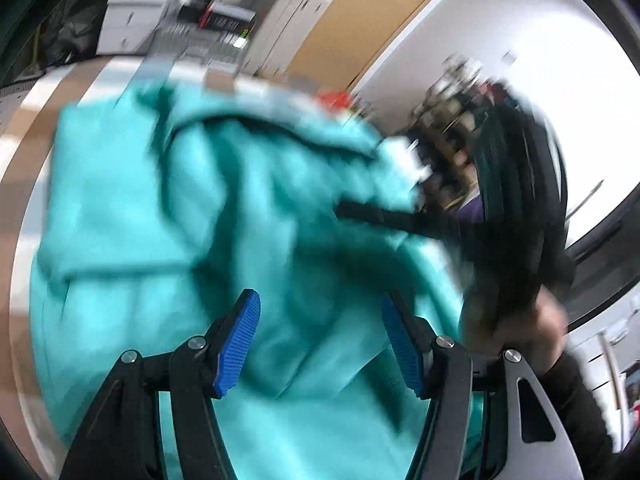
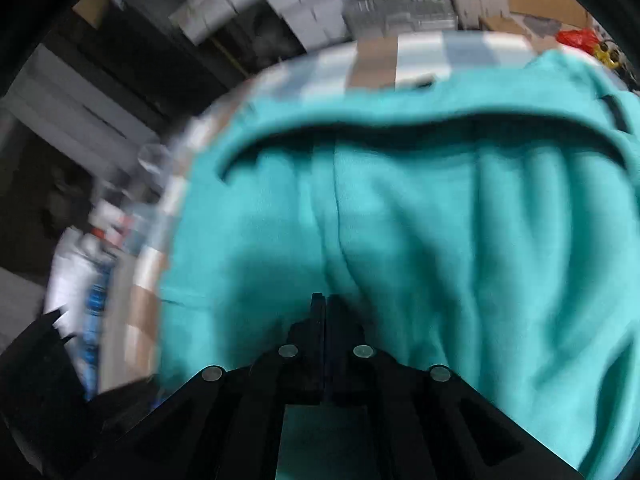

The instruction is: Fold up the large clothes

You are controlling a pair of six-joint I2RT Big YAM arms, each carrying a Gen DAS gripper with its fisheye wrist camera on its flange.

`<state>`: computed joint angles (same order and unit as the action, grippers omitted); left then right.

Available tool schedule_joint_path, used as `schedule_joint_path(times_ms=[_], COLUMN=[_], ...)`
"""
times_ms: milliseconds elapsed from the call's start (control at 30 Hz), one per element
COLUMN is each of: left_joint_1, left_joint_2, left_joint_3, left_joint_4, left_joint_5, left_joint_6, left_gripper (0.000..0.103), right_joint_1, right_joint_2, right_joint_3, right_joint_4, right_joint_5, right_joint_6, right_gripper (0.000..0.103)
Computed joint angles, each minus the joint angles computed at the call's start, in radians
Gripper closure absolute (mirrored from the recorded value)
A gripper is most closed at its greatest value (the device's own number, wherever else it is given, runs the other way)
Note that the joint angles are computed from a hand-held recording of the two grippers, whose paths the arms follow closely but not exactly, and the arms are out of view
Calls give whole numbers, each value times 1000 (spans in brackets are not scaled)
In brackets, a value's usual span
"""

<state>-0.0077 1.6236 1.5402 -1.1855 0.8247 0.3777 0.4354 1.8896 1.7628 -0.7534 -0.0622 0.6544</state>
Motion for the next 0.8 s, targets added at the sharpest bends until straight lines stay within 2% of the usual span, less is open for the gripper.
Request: schedule_joint_path(times_ms=[100, 167, 233, 300, 333, 367, 400, 433, 500, 567, 600, 633, 667, 700, 767, 800], left_joint_1=[-29, -62, -82, -110, -114, -108, -104, -98, -72, -47, -31, -14, -6, 4, 26, 31], left_joint_2=[13, 37, 108, 160, 179, 171, 169, 167, 150, 127, 99, 68, 61, 67, 99, 109], left_joint_3=[33, 35, 71, 78, 70, 54, 60, 67, 78, 89, 74, 43, 32, 30, 42, 48], left_joint_4=[71, 146, 95, 35, 38, 64, 39, 20, -16, -11, 41, 130, 192, 226, 248, 249], left_joint_5=[37, -8, -50, -147, -164, -145, -146, -143, -123, -108, -115, -150, -196, -267, -377, -443], left_joint_6=[-36, -89, -97, -134, -138, -127, -103, -89, -53, -19, -13, -32, -57, -78, -118, -147], left_gripper=[45, 45, 45, 46, 48, 48, 48, 48, 48, 48, 47, 45, 43, 42, 42, 42], right_joint_1=[8, 10, 11, 5, -3, -17, -21, -16, -15, -27, -36, -42, -50, -60, -87, -106], right_joint_2=[-134, -180, -182, -138, -94, -78, -26, -28, 2, -21, -52, -66, -71, -69, -38, -10], right_joint_3=[-178, -237, -228, -181, -132, -126, -109, -101, -54, -66, -91, -97, -91, -80, -41, -17], right_joint_4=[121, 145, 98, 18, -56, -115, -156, -147, -193, -159, -104, -82, -72, -69, -92, -108], right_joint_5=[100, 151, 193, 170, 161, 153, 135, 173, 172, 159, 175, 203, 248, 295, 382, 415], right_joint_6=[42, 50, 22, -4, -10, -25, -44, -62, -120, -140, -160, -180, -207, -222, -229, -244], right_gripper=[98, 98, 98, 98, 98, 101, 103, 103, 103, 101, 99, 98, 93, 86, 44, 40])
